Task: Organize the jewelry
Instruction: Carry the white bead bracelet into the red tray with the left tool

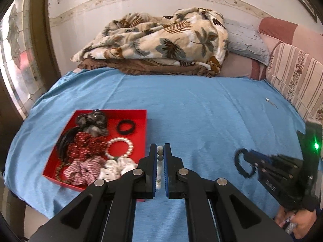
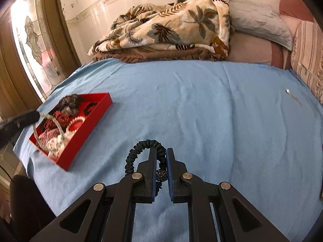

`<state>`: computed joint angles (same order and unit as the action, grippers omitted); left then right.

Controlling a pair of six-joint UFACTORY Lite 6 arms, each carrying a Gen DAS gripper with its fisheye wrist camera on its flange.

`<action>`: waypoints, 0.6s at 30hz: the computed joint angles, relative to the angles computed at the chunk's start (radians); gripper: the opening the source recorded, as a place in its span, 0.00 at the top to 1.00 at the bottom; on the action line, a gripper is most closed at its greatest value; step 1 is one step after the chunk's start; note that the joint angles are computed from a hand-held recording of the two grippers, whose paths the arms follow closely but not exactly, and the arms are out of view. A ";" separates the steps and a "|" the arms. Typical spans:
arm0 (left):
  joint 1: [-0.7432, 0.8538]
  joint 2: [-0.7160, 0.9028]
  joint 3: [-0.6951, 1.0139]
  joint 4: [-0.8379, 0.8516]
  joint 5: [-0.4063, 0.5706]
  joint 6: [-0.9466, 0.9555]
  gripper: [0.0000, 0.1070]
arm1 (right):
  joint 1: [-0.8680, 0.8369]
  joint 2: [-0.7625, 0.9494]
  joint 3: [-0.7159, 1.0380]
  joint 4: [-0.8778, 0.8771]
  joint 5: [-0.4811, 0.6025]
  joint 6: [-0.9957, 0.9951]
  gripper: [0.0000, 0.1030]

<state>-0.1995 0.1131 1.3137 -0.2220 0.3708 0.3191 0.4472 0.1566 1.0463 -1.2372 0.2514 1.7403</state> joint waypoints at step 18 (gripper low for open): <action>0.139 -0.105 -0.004 0.039 0.101 0.017 0.95 | 0.197 -0.005 0.336 0.499 0.325 -0.647 0.90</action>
<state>-0.0605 0.0081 1.3094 -0.1833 0.4720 0.3362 0.6439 0.1511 1.3825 -0.7382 0.5762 1.0937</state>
